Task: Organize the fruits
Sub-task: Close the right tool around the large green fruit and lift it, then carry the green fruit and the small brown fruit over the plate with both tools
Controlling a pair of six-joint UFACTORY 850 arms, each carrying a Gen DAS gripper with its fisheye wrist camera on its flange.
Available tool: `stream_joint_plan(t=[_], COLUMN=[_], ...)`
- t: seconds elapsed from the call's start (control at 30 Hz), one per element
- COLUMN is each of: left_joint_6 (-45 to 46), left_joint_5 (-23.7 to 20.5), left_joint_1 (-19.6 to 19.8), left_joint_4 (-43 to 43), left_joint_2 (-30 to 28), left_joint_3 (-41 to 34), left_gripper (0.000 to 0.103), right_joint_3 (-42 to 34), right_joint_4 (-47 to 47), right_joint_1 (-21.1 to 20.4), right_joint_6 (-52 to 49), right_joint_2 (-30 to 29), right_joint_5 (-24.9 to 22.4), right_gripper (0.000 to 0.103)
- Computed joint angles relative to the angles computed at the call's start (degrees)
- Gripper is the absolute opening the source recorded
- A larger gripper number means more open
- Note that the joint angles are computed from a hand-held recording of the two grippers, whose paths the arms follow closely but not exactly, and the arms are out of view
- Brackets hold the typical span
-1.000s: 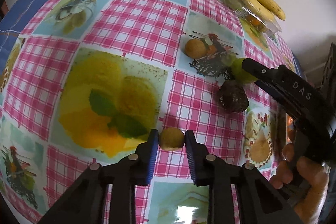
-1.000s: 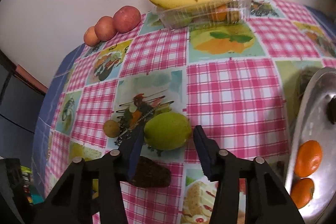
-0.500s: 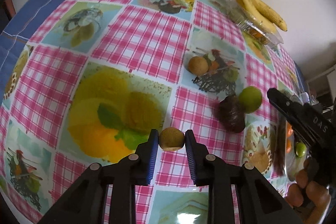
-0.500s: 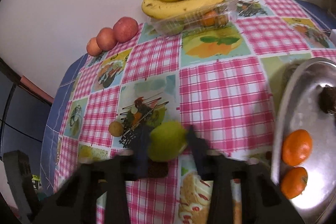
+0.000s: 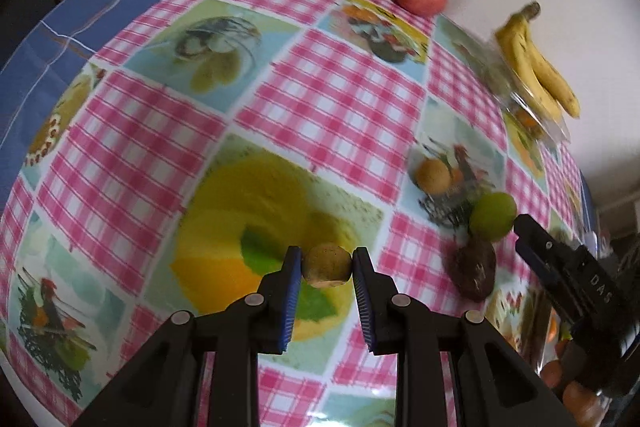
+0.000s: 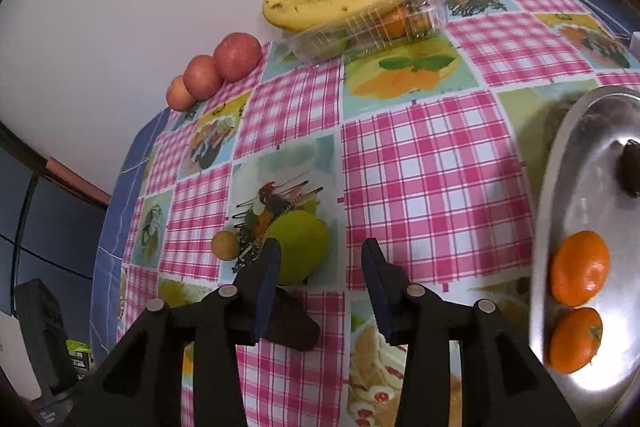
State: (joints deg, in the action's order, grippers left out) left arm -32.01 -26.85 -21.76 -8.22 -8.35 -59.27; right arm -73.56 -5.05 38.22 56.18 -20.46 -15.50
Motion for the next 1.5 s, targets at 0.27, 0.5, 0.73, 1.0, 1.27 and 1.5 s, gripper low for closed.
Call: stream_joint_plan(t=[0.27, 0.5, 0.73, 1.0, 1.27, 1.5], left_joint_6=[-1.64, -1.56, -2.43, -3.06, -3.67, -5.75], left_joint_5=[1.49, 2.0, 2.9, 2.6, 2.18, 0.97], left_joint_1=[1.23, 1.4, 1.95, 1.84, 0.3, -2.23], left_joint_4=[0.19, -0.02, 0.37, 0.55, 1.05, 4.42], left_joint_2=[-1.6, -2.88, -3.53, -3.01, -1.38, 0.61], left_joint_3=[-0.93, -2.36, -2.66, -2.34, -1.92, -1.61], left_gripper=[0.028, 0.028, 0.028, 0.028, 0.028, 0.028], right_joint_3=[-3.27, -5.83, -7.7, -7.94, -6.11, -3.33], right_joint_4=[9.07, 16.66, 22.89, 13.57, -3.12, -15.51], right_joint_1=[-0.16, -0.37, -0.27, 0.22, 1.48, 3.72], right_joint_6=[-9.07, -15.95, -22.27, -14.54, -0.6, 9.9], right_joint_2=[-3.2, -5.92, -8.08, -7.75, -3.76, 0.37], right_joint_5=[1.98, 3.34, 4.18, 3.19, -1.79, -8.54], right_gripper=[0.043, 0.043, 0.043, 0.041, 0.041, 0.041])
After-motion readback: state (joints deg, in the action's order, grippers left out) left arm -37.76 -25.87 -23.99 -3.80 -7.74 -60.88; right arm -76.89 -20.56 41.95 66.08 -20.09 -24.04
